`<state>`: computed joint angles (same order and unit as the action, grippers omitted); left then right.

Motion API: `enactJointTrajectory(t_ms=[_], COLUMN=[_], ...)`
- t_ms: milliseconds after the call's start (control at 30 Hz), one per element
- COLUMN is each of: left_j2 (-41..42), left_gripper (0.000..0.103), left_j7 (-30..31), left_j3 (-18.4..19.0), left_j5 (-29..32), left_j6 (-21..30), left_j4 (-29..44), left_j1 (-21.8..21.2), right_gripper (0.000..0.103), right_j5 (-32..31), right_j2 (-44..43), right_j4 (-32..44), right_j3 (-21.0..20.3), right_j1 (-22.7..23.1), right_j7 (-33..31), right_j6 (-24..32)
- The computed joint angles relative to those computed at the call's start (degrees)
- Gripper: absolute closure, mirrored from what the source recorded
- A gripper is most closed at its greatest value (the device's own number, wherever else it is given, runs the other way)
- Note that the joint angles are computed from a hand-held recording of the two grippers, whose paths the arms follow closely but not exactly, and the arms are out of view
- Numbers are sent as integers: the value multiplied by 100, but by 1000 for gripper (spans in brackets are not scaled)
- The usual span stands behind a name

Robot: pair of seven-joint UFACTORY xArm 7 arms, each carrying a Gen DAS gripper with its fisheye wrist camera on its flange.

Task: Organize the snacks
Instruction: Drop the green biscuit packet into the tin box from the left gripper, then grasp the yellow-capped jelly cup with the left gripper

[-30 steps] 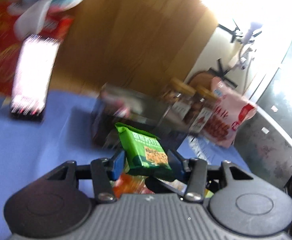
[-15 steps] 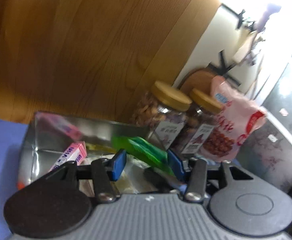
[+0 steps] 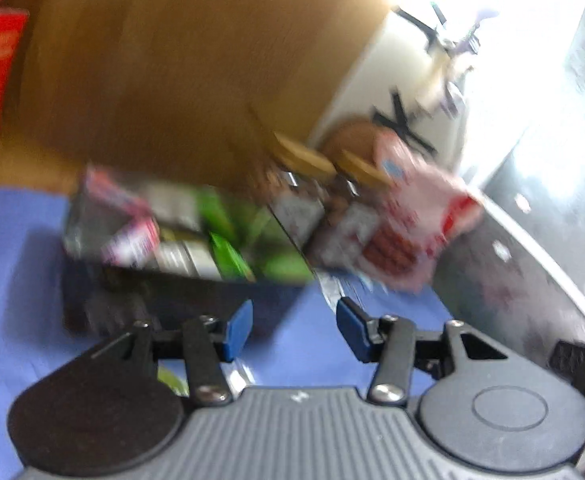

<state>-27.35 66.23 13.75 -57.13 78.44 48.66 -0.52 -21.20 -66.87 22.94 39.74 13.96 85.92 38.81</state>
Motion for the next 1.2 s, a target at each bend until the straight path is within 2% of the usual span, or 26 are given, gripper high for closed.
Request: enactJointTrajectory(t_ms=[67,167,233,367,500,533,600,667,767,867,967,1067,1133,1200], left_j2=[-241,-568,-663,-989,-1288,-1318,-1216,-1044,-920,-915,-921,-972,-957,-975], left_gripper=[53,48,47,47,50,45,50,50,50,47,45,41,38,39], left_j7=[50,42,-121,-283,-563,-568,-731,-949,-1106,-1127,-1097,-1116,-1132,-1195], left_j3=[-43,-228,-310,-362,-610,-588,-458,-252,23,125,72,-133,-217,-282], left_j5=[193,431,580,703,1016,1048,1154,1233,1221,1197,1147,1119,1142,1177], left_j6=[98,-54,-86,-251,-1007,-1199,-1387,-1307,-933,-541,-278,-319,-383,-523], left_j4=[-234,-601,-733,-1039,-1324,-1375,-1314,-1150,-969,-888,-884,-1002,-1075,-1175], left_j1=[9,-57,-139,-275,-304,-322,-336,-376,-398,-393,-420,-445,-461,-438], right_gripper=[43,41,41,41,41,41,40,40,40,38,38,40,52,54], right_j5=[296,622,660,226,-251,-372,-561,-678,-696,-658,-670,-659,-641,-592], right_j2=[-304,-391,-93,663,910,977,1109,1311,1630,1896,1900,1963,2003,1913], right_j4=[-95,-56,156,759,792,781,689,607,510,503,471,498,566,555], right_j3=[162,520,770,1141,967,894,645,373,-48,-231,-186,-98,3,78], right_j1=[490,1013,1125,890,714,664,623,516,442,395,354,358,357,397], right_j7=[197,557,628,313,179,95,-129,-347,-726,-1043,-1041,-1036,-1007,-811], right_j6=[539,1077,1288,1656,1114,942,538,124,-303,-361,-446,-485,-364,-357])
